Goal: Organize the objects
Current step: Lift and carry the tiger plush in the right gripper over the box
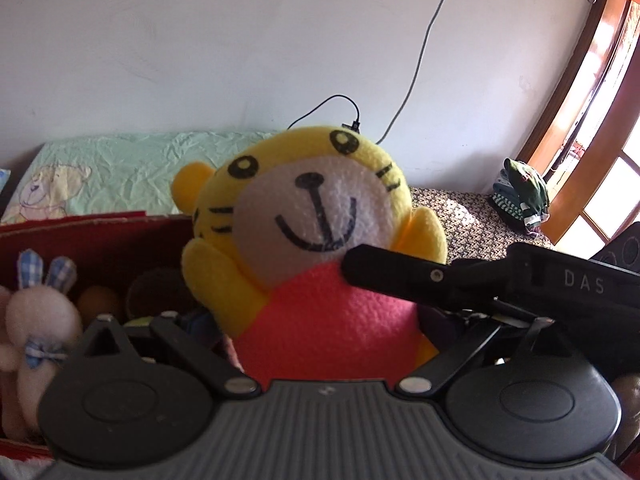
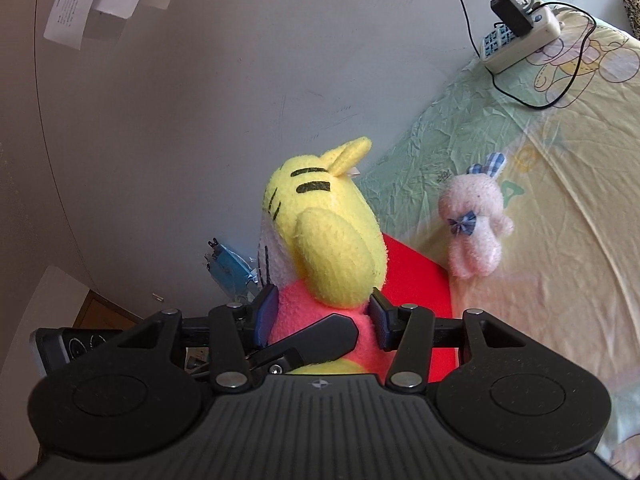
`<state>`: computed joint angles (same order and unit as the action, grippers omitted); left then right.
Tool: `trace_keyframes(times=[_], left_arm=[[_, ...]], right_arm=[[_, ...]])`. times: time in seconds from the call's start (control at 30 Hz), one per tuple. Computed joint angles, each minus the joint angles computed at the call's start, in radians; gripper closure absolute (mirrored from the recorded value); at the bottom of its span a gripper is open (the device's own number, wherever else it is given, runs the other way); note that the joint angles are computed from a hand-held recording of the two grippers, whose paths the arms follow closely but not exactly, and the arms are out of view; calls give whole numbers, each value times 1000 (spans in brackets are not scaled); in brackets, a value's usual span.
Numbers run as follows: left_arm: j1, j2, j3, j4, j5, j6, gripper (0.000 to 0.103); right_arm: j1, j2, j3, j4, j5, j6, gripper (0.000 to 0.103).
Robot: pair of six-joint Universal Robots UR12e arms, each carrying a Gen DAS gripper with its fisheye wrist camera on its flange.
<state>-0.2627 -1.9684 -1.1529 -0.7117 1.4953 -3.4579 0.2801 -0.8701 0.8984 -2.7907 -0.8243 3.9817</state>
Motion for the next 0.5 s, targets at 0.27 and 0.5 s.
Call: trace_keyframes(times=[0.27,0.5], left_arm=[[58,58,-66,-6,-25,65,6],[98,77,-102,-14,-75,104,5]], right_arm=[[63,50,-86,9,-91,69,52],[100,72,-125,51,-158,76,52]])
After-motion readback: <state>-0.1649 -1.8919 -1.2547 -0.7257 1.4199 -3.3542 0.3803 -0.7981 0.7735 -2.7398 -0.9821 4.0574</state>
